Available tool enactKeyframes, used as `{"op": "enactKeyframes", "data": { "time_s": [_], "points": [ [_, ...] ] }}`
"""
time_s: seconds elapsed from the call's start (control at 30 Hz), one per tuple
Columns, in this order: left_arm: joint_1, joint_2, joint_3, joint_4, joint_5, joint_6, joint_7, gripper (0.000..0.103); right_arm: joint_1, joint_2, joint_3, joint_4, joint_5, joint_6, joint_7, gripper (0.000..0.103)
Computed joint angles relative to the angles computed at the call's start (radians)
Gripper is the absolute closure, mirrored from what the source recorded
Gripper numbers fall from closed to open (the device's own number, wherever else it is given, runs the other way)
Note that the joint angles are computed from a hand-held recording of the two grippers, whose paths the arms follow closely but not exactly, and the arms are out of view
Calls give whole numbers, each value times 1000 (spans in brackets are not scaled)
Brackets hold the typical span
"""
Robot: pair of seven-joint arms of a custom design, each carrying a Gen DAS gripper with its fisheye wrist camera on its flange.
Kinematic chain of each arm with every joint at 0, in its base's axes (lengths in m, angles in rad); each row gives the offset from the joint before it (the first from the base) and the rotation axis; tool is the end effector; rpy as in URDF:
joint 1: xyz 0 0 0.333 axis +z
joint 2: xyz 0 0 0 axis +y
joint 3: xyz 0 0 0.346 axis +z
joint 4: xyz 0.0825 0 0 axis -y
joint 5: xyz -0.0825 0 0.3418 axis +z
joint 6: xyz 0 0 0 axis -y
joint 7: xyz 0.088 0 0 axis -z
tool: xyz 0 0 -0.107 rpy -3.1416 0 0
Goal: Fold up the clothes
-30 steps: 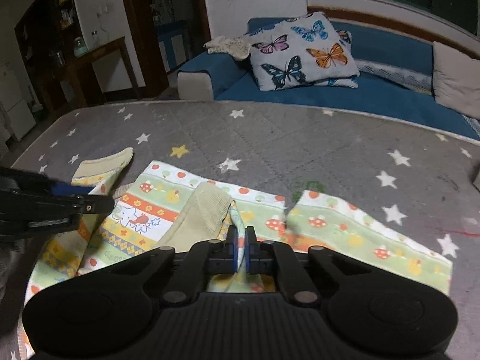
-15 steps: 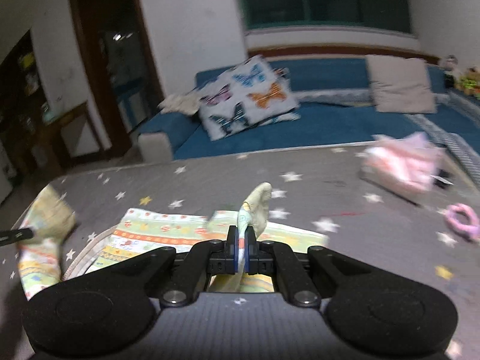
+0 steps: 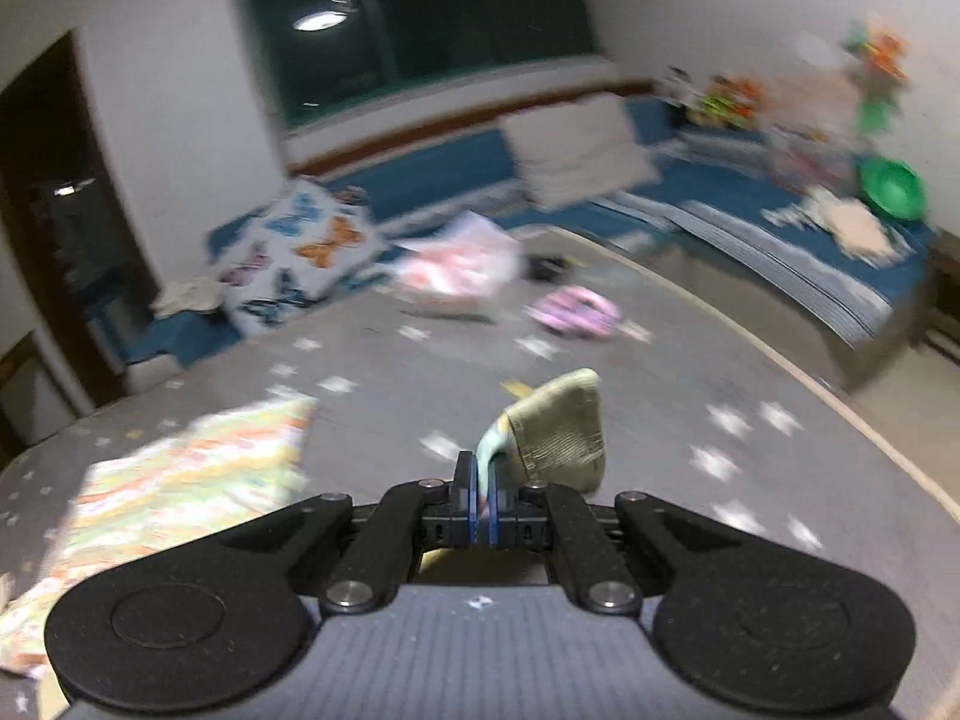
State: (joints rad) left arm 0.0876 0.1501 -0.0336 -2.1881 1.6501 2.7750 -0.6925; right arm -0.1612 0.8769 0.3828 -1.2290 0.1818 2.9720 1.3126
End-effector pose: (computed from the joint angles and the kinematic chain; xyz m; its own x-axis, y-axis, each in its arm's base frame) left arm 0.5303 -0.0146 0.3914 0.6416 -0.7319 0.2295 -0.3709 -0.5579 -0.7424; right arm 0.7903 0.0368 0.4067 0.1600 -0.9563 -0.2446 -0.6242 0.0940 -0.7756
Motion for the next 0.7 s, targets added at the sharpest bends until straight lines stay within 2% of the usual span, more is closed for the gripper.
{"op": "enactKeyframes", "data": {
  "time_s": [0.1, 0.23, 0.3, 0.4, 0.47, 0.57, 0.7],
  "points": [
    [-4, -27, -6, -44, 0, 1, -4, 102, 22, -25, -105, -78, -17, 17, 74, 100],
    [1, -39, -8, -70, -39, 15, 59, 100, 18, -41, -143, -145, -39, -13, 133, 98],
    [-4, -44, -12, -78, -67, 0, 107, 95, 58, -52, -207, -165, -71, 11, 186, 95],
    [-17, -51, -21, -82, -84, -39, 164, 89, 67, -54, -227, -168, -112, 57, 229, 94],
    [-31, -50, -29, -77, -99, -80, 204, 69, 50, -46, -199, -149, -140, 72, 226, 93],
    [-52, -45, -38, -67, -89, -134, 238, 60, 26, -10, -136, -80, -172, 38, 185, 79],
    [-71, -34, -44, -53, -54, -173, 273, 55, 45, 40, -114, 10, -180, -30, 130, 73]
  ]
}}
